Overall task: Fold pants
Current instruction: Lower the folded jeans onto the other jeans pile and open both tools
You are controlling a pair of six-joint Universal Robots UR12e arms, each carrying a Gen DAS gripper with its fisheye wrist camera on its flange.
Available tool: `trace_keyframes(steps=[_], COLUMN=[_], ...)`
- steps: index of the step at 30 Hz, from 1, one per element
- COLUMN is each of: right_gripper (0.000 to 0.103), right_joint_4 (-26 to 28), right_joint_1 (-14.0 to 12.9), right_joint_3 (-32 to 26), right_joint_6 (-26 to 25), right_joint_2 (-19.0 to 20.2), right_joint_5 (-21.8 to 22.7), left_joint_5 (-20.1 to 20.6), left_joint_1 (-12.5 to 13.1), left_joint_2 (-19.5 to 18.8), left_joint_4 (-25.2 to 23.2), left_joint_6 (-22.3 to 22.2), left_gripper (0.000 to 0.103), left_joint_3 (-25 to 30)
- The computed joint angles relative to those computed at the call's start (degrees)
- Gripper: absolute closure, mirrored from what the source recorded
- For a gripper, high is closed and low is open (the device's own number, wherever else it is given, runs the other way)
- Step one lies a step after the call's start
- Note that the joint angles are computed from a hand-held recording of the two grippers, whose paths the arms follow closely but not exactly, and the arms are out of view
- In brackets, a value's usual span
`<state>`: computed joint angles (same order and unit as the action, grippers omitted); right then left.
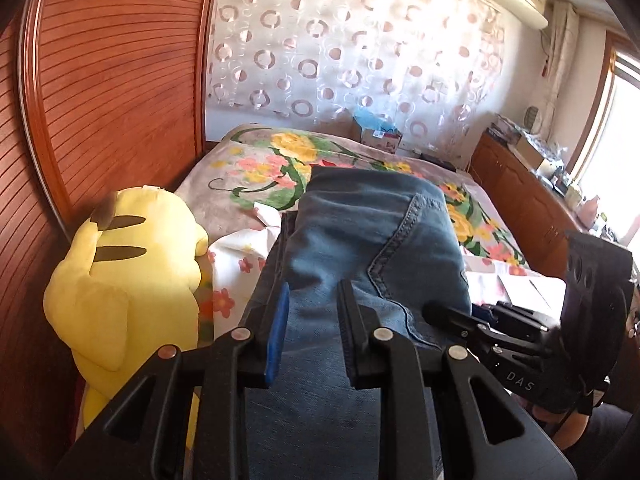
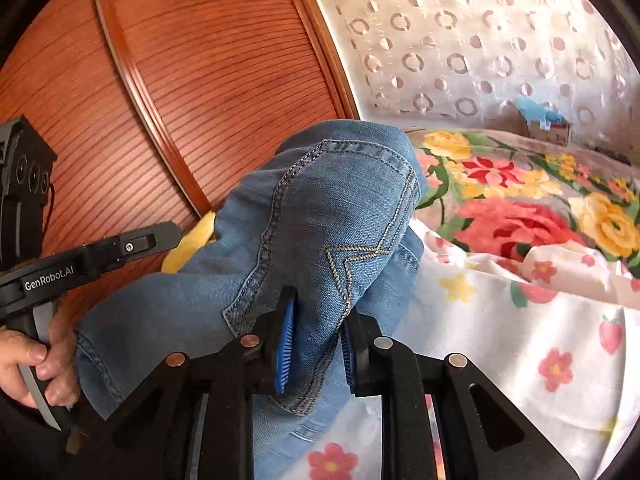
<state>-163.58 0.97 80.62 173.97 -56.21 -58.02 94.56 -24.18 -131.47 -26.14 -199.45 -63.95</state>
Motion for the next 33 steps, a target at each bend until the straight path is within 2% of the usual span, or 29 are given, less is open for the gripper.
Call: trace_keyframes(steps=[6, 9, 13, 15, 17, 20, 24, 27, 30, 32, 33], right_gripper=[0.07, 0.07, 0.07, 0.07, 0.07, 0.07, 0.07, 0.07, 0.07, 0.07, 0.07], right_joint_4=[2.9, -0.9, -4.3, -4.8, -3.1, 1.8, 9.5, 8.5, 6.9, 5.6, 5.3], right_joint_1=[-0.7, -1.9, -2.7, -2.2, -1.8, -0.9, -0.7, -0.8, -0.9, -1.3, -1.5], right_joint_3=[-0.7, 1.7, 1.5, 0.4, -1.3, -5.6, -10.2, -9.4, -7.7, -6.1, -4.9], right_joint_6=[-4.1, -5.2, -5.0, -6.1, -7.5, -8.6, -8.8, -8.2, -6.5, -5.9, -5.8], right_joint_2=[-1.0, -2.5, -2.7, -2.4, -1.6, 1.0, 3.7, 3.3, 2.0, 1.0, 0.2], right_joint_5=[-2.0, -2.0, 2.8, 2.3, 3.1, 0.0, -3.3, -3.1, -3.5, -2.3, -1.6], left_joint_5=[0.4, 0.3, 1.8, 2.6, 3.0, 5.0, 5.0, 5.4, 6.2, 7.3, 7.2], left_joint_1=[-0.7, -0.9, -1.6, -1.9, -2.1, -2.4, -2.5, -2.7, -2.9, -3.2, -3.3], left_joint_2=[1.3, 2.1, 2.6, 2.6, 2.6, 2.2, 2.0, 2.1, 2.1, 2.2, 2.3], left_joint_4=[0.6, 1.8, 2.3, 1.8, 1.1, 0.2, 0.7, 0.6, -0.6, -1.0, -0.7], left_joint_6=[0.9, 1.1, 1.5, 1.6, 1.3, 1.3, 0.9, 0.7, 1.0, 1.1, 1.1], left_gripper=[0.078, 0.078, 0.078, 0.078, 0.078, 0.073, 0.066, 0.056, 0.054, 0.051, 0.045], left_joint_3=[-2.0, -3.6, -4.9, -5.0, -5.1, -5.1, -5.6, -5.5, -4.9, -4.7, -4.8])
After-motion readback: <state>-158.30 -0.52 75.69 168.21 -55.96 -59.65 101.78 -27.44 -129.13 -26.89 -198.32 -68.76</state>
